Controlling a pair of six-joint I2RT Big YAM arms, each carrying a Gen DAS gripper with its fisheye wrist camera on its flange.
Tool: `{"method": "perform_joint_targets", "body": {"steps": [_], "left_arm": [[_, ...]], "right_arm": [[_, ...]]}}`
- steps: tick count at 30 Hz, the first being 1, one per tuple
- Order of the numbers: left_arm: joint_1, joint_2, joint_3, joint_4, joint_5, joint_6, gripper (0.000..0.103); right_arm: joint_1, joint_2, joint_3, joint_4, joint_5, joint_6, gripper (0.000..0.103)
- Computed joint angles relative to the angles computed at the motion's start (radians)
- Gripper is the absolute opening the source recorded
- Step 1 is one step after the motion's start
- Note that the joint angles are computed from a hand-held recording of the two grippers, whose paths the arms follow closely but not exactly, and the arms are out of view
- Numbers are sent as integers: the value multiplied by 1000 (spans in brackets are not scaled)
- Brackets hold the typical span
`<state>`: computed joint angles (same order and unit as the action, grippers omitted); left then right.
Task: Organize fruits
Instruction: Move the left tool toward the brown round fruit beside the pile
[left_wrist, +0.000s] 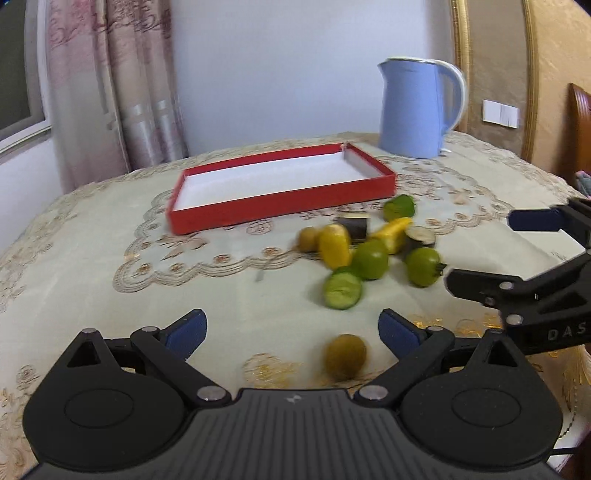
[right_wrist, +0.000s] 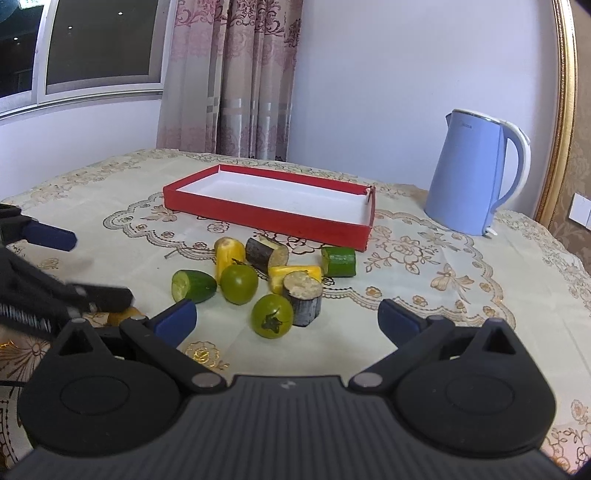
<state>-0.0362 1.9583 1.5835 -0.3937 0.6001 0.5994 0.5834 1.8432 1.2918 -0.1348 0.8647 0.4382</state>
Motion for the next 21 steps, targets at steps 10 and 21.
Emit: {"method": "perform_joint_targets", "body": {"steps": [10,21], "left_arm": [[-21,10,8,-22,-67,0,100],[-29,10,4,10,-126,-58,100]], "right_arm": [[-8,-10,-17,-5,18,8,103],[10,-16,-23,8,46,-17,103]]}}
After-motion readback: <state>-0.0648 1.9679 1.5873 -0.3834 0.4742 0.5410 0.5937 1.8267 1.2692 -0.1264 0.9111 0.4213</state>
